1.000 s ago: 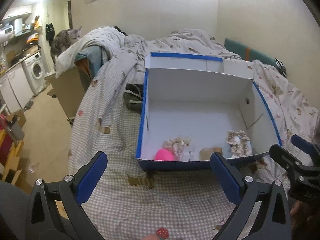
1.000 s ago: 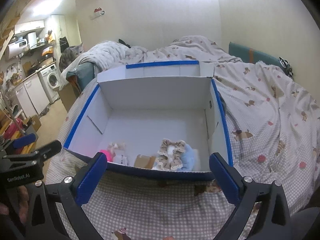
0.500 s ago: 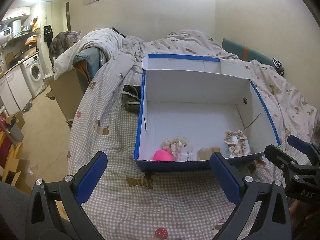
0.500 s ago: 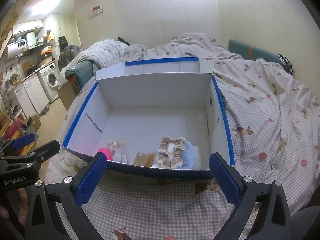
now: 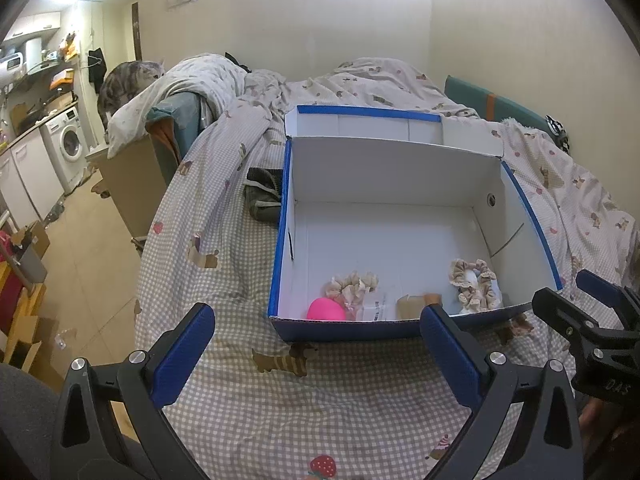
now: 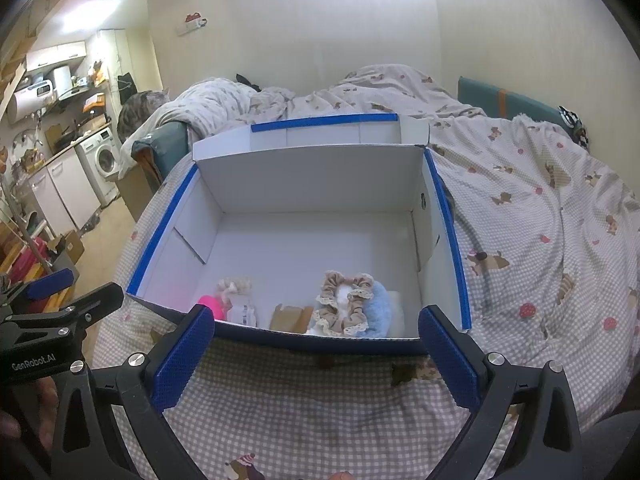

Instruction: Organize soft objects

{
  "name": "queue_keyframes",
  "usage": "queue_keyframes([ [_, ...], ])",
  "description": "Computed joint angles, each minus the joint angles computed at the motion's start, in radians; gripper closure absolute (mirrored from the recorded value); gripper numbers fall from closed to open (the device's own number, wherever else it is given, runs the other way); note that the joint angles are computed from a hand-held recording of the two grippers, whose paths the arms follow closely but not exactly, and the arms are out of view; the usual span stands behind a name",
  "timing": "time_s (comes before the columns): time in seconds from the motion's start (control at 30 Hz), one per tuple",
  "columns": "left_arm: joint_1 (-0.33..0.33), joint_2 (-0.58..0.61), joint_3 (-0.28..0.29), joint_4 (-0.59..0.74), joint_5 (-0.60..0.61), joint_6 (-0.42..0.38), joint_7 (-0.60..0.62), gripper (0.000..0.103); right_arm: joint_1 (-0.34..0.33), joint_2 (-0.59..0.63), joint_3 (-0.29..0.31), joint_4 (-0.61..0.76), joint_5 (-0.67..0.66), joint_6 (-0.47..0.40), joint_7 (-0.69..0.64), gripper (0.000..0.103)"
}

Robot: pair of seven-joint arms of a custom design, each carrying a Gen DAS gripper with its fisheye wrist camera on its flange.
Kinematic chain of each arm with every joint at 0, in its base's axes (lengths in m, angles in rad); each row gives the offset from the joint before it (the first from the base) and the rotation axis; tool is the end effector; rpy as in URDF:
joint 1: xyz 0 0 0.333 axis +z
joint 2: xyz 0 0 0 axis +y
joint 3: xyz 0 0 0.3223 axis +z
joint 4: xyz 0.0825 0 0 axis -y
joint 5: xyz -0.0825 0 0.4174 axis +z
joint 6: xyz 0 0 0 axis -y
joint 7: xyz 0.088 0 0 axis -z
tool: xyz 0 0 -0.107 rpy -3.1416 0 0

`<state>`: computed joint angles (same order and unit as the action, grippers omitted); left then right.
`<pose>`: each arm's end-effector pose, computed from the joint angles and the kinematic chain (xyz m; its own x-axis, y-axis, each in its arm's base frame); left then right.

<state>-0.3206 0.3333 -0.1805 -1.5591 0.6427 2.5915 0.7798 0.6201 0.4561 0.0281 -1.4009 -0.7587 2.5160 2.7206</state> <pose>0.6521 -0.3487 0.5321 -0.1088 -0.9941 -0.0006 -0.6762 0.0745 -0.7329 0.6162 0.4686 0.5145 0.0165 -0.9944 -0.1045 -0.6461 0.0692 -0.7601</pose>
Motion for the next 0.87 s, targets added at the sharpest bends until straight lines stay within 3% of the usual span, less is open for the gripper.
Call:
queue_keyframes([
  [0.87, -0.001, 0.002, -0.001, 0.000, 0.005, -0.009, 0.012, 0.001, 0.001, 0.000, 0.002, 0.003, 0.005, -0.004, -0.006, 0.000],
])
